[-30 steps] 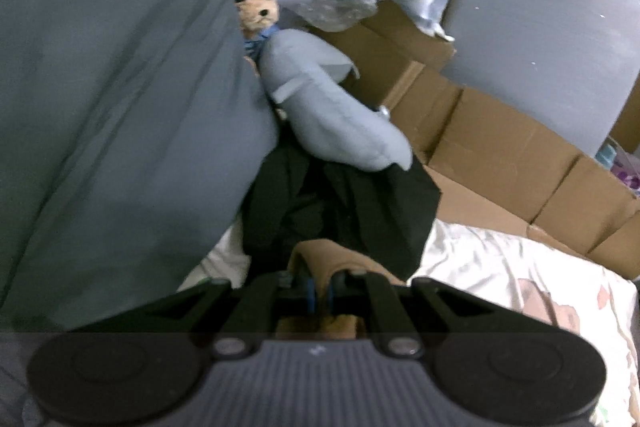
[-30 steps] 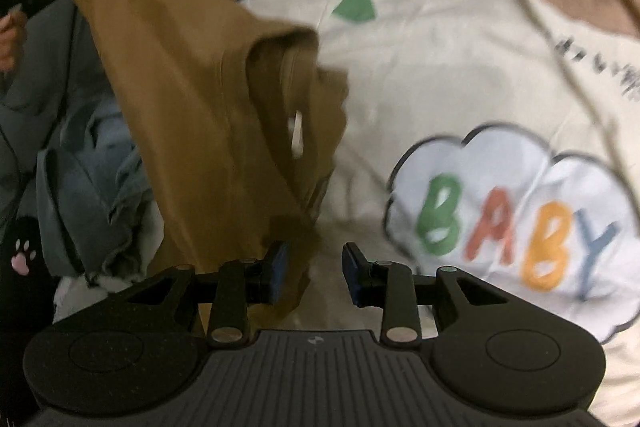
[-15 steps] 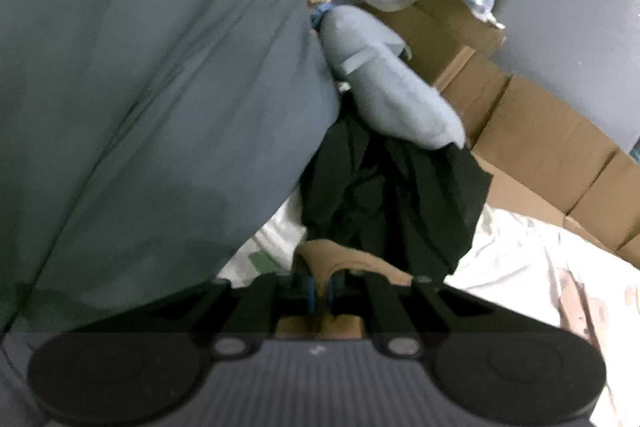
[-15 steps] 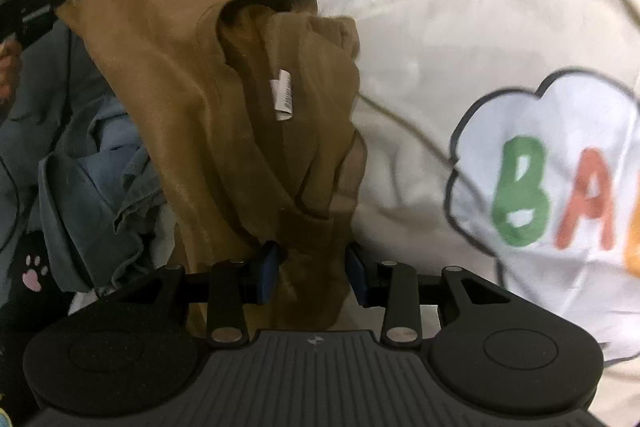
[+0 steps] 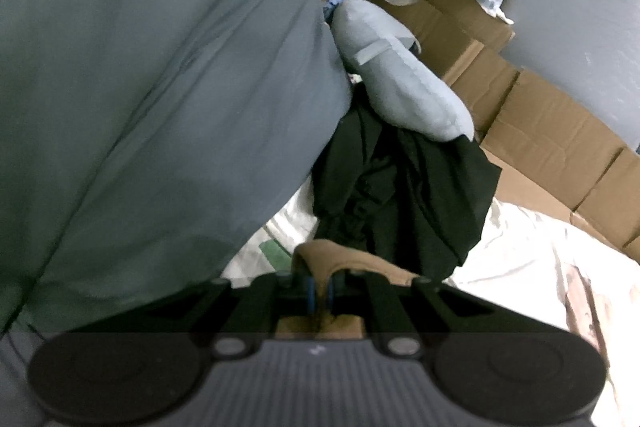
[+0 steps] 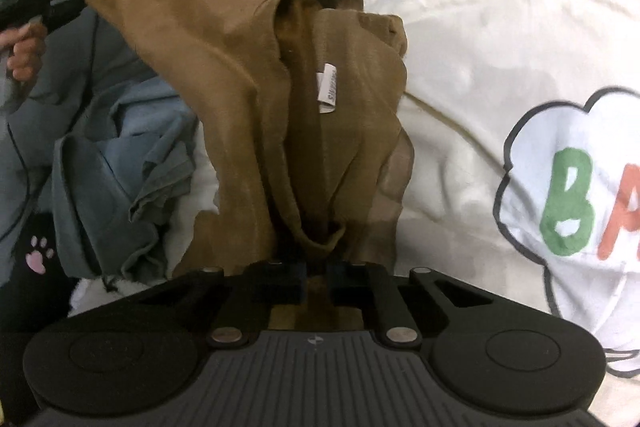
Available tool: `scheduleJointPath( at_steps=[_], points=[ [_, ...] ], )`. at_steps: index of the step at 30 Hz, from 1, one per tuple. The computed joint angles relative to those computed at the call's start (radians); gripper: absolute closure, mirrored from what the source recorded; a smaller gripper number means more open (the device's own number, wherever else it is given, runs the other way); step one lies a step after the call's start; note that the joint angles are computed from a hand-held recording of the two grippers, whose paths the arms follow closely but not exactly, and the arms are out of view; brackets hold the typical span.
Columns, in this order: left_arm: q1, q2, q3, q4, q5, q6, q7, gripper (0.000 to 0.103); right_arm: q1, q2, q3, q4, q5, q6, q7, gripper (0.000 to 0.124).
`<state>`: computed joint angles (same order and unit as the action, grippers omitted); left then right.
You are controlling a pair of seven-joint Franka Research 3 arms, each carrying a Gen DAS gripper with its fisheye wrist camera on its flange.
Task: Fold clothes
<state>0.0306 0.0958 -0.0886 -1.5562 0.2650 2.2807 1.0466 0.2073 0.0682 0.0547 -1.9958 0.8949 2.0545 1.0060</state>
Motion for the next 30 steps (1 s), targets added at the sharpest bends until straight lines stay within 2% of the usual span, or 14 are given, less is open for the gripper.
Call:
scheduleJointPath(
  at_steps=[6, 18, 30],
  points=[
    [0.000, -0.022, 0.000, -0.027, -0.006, 0.027, -0.030, 0.097, -0.018, -0.008, -0.022, 0.054, -0.121, -0.018, 0.027, 0.121],
    [-0.016, -0.058, -0.017, -0.056, -0.080, 0.076, -0.066, 0.097, -0.071, 0.016, -0.051, 0.270, -0.396, -0.060, 0.114, 0.121],
    [-0.074, -0.078, -0.052, -0.028, -0.205, 0.132, -0.021, 0.097, -0.117, 0.044, -0.088, 0.512, -0.677, -0.184, 0.216, 0.121]
  ],
)
